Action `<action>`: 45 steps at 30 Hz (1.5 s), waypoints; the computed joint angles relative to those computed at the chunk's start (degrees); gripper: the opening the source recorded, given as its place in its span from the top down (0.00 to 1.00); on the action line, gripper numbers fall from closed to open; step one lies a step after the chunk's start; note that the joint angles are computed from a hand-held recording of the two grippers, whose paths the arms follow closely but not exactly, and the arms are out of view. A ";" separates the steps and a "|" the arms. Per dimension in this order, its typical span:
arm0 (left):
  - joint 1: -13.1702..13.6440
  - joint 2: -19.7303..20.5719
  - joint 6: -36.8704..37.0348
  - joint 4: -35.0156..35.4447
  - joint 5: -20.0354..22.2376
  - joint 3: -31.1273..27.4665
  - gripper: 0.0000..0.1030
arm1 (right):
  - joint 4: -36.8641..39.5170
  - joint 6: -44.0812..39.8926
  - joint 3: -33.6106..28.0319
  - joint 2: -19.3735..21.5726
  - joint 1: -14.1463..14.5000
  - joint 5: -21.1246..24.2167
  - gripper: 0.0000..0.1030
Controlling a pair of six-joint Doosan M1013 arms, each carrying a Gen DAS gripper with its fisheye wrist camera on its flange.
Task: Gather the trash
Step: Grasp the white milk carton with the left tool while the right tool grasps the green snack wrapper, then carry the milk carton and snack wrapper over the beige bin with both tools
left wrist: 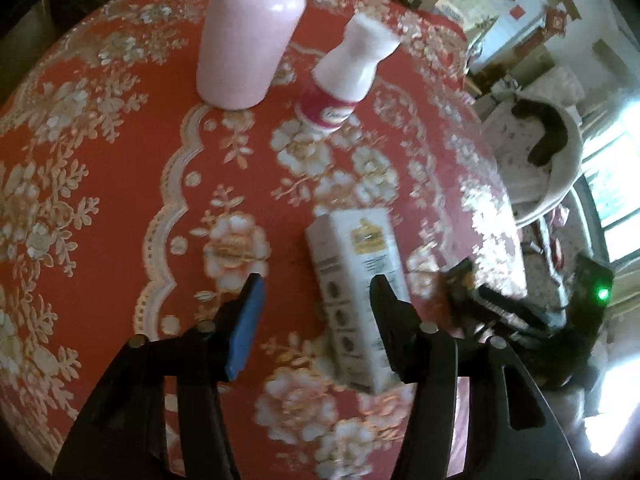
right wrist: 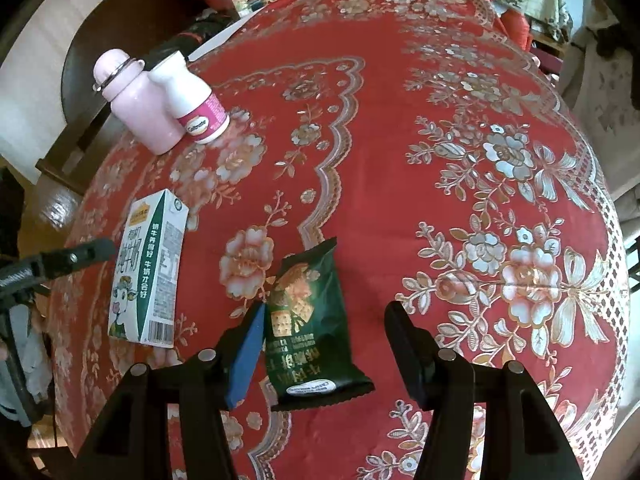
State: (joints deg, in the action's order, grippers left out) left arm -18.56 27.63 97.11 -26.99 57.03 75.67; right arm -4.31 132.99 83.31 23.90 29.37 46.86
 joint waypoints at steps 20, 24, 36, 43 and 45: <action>-6.80 1.29 -13.19 15.65 -3.06 -0.15 0.44 | -10.59 7.20 0.13 0.31 2.58 1.41 0.71; -6.79 0.28 -11.20 13.65 -3.35 1.18 0.45 | -7.97 7.72 2.80 -1.84 1.99 -2.29 0.77; -10.79 -5.48 -7.71 12.39 -6.26 6.69 0.45 | -11.13 16.05 10.39 -9.39 2.93 -6.63 0.77; -15.29 -7.82 -7.73 13.46 -7.17 9.22 0.45 | -15.84 23.65 16.49 -15.27 4.10 -5.51 0.77; -16.50 -8.24 -7.73 13.36 -7.31 9.68 0.45 | -16.89 25.78 18.20 -16.93 4.37 -4.87 0.77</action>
State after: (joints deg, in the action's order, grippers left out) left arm -35.06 19.39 89.38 -13.63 49.73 85.35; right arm -21.20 158.76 101.51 6.97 33.74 41.99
